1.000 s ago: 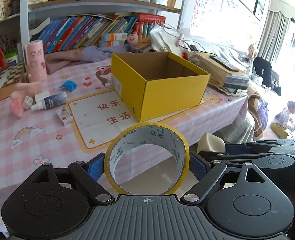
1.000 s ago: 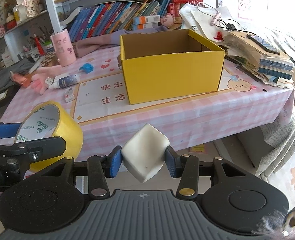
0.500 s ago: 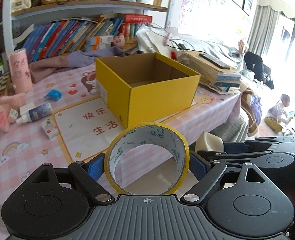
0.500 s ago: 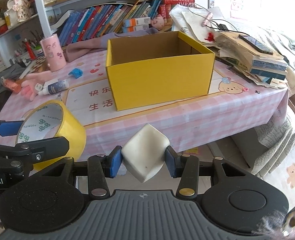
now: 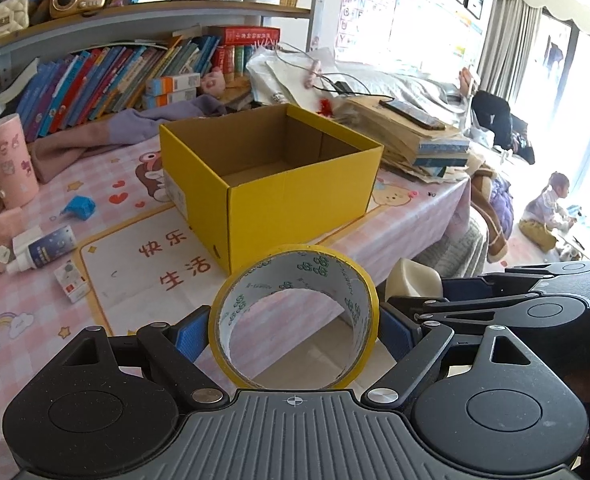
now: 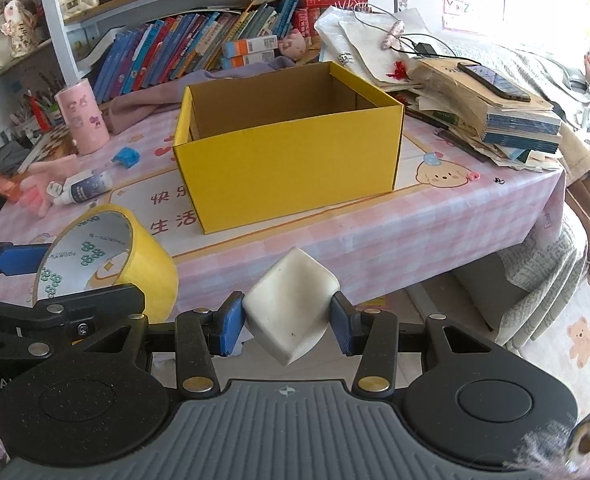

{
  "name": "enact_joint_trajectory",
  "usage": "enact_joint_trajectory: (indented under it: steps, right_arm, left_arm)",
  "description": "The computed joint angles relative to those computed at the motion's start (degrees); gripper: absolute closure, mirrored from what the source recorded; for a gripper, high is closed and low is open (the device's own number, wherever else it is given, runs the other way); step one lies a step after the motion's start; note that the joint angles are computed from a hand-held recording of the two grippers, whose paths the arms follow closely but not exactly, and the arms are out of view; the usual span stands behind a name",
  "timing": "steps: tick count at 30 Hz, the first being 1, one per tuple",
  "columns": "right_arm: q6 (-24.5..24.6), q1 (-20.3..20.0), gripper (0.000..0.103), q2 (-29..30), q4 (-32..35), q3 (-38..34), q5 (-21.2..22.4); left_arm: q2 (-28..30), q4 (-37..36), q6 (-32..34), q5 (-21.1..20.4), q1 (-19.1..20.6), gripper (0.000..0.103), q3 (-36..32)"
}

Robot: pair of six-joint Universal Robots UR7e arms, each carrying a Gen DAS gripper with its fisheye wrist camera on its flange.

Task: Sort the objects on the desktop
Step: 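Carry the tape roll and foam cube with both grippers toward the yellow box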

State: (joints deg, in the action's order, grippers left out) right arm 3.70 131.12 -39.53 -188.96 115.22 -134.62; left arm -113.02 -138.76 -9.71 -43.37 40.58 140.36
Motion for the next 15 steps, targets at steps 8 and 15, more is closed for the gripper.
enact_joint_trajectory:
  steps: [8, 15]
  right_arm:
    - [-0.9, -1.3, 0.060, 0.1, -0.1, -0.9, 0.8]
    - [-4.2, -3.2, 0.060, 0.0, -1.6, -2.2, 2.2]
  left_arm:
    - [4.2, -5.6, 4.2, 0.3, 0.9, 0.015, -0.6]
    - [8.7, -12.6, 9.0, 0.0, 1.9, 0.015, -2.1]
